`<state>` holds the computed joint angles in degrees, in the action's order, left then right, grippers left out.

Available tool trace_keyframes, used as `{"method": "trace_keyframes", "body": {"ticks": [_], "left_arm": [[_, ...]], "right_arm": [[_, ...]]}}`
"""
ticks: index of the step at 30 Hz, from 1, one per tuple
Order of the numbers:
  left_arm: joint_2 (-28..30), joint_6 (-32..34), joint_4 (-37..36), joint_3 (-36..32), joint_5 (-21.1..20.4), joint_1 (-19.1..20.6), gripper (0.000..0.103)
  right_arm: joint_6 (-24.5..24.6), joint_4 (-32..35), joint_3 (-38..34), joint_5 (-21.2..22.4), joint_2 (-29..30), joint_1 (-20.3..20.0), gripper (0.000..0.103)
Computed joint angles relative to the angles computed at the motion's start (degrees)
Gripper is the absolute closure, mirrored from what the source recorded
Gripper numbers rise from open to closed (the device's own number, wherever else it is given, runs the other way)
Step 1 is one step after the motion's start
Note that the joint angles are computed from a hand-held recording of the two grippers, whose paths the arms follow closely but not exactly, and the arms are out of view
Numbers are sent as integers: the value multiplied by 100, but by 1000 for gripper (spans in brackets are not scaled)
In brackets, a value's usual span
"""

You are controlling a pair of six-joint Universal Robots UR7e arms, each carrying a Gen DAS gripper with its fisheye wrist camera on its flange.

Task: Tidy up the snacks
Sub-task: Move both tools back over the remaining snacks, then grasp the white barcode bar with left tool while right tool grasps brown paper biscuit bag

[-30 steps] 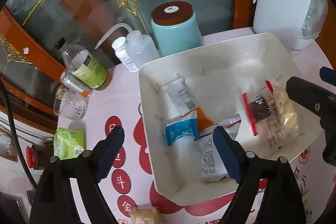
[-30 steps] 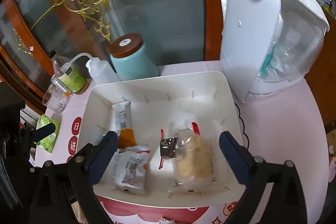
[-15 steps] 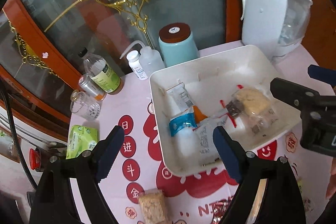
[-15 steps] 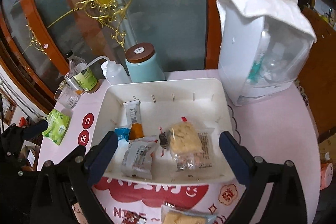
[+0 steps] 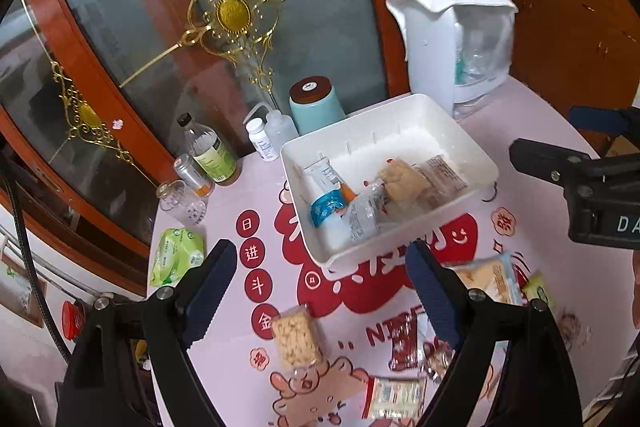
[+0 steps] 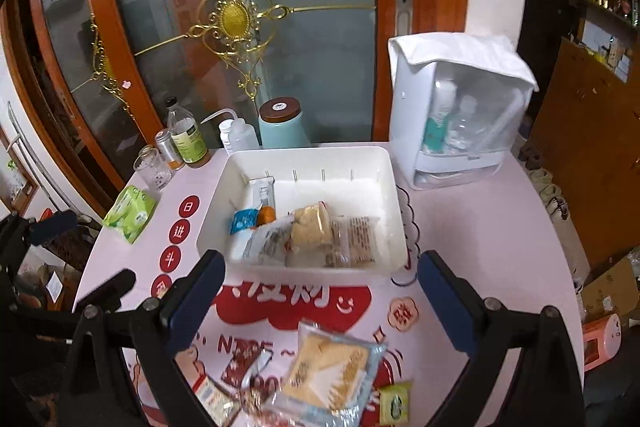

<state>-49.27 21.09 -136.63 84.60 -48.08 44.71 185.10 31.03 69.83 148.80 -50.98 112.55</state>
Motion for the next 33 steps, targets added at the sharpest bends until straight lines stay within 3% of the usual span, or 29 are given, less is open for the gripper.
{"method": "trace_keyframes", "body": {"ticks": [6,11,17,23,26,33], "left_arm": [[-583,178,-515,845,48,-125,17],[-953,-238,-491,1376,-47,-99,18],[-1278,-841,-370,1929,-145,40,18],[-1459,-926,-535,2542,-52,308,18],[-1517,-1136,-340,2724,-98,532,18],[-1487,-1479,176,2929,-99,964,18]], "right_arm": [[26,-549,838,267,-296,368,5],[248,-1025,1609,340,-519,538,5],[840,-1202,2301,393,-615,550,5],[1193,-1479,2881,556,-507,489,5],[1585,-1406,3100,547,-367,395,6],[2871,-1128,3514,-134,-66,-34,6]]}}
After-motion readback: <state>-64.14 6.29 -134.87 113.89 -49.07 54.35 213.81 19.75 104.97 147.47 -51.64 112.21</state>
